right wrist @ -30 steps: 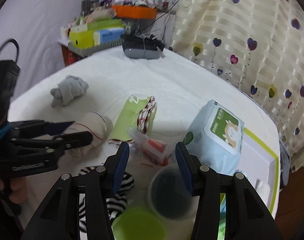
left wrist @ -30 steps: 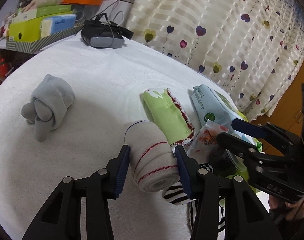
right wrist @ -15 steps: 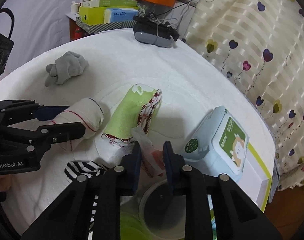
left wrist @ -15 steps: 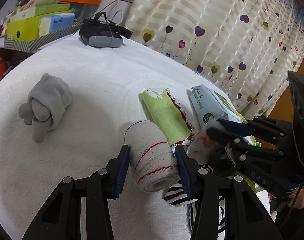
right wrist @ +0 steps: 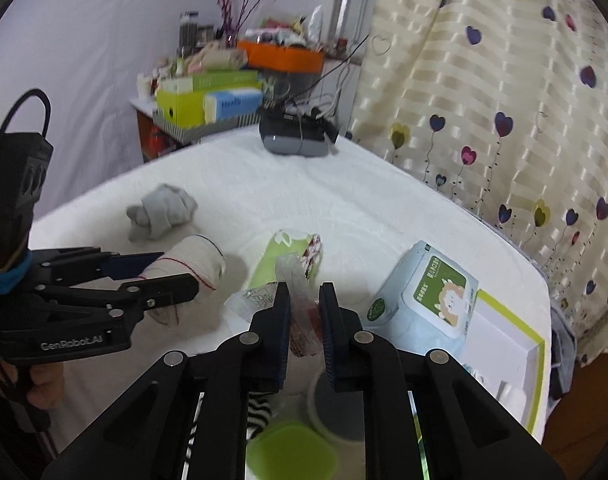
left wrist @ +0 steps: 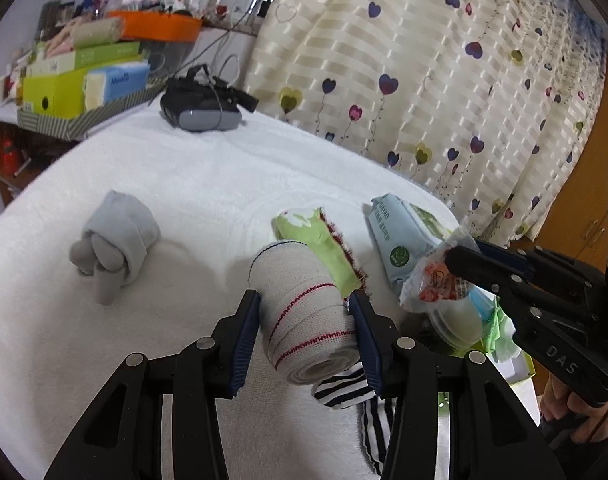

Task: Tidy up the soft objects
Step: 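Carry bandage roll in left tool while right tool carries the bag to the box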

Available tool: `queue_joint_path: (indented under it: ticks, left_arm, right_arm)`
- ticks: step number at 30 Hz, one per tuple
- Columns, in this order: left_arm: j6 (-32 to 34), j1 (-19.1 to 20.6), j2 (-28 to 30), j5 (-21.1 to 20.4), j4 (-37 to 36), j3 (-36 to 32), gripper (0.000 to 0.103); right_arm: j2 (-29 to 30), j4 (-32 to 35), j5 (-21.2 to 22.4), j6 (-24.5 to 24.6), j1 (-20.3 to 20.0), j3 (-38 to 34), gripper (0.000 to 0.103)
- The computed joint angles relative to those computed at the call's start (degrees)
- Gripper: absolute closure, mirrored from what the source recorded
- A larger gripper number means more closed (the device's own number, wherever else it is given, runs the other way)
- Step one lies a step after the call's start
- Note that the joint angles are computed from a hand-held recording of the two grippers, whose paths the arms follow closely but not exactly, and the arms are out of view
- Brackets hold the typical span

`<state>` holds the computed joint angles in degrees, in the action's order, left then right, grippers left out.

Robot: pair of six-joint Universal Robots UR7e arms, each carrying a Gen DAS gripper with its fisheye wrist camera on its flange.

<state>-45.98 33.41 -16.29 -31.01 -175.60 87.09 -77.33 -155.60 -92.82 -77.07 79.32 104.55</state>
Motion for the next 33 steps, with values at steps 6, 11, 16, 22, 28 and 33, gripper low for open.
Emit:
queue_joint_path:
  ticks: [6, 11, 16, 22, 28, 33]
  left_arm:
    - [-0.4, -1.9, 0.0, 2.6, 2.8, -0.7, 0.058]
    - [-1.5, -3.4, 0.4, 4.1, 6.6, -2.0, 0.058]
    - [-1.5, -4.8, 1.0, 5.3, 8.7, -2.9, 0.058]
    - [-0.6, -6.2, 1.4, 6.0, 9.5, -3.9, 0.058]
    - [2.0, -7.1, 2.4, 5.1, 8.8, -5.3, 0.058]
    - [4.2, -7.6, 3.5, 4.5, 8.6, -7.2, 0.058]
  right_arm:
    - [-3.7, 1.6, 4.9, 3.4, -1.7, 1.6, 0.088]
    - [-6.7, 2.3, 8.0, 4.7, -3.2, 3.1, 0.088]
    - [-9.1, 2.4, 9.6, 4.9, -4.3, 4.7, 0.088]
    - [-11.3, 2.6, 10.6, 5.6, -5.7, 5.9, 0.088]
    - [-12.9, 2.2, 11.3, 6.5, -6.8, 6.7, 0.088]
    - [-14.1, 2.4, 12.5, 6.6, -8.0, 7.0, 0.088]
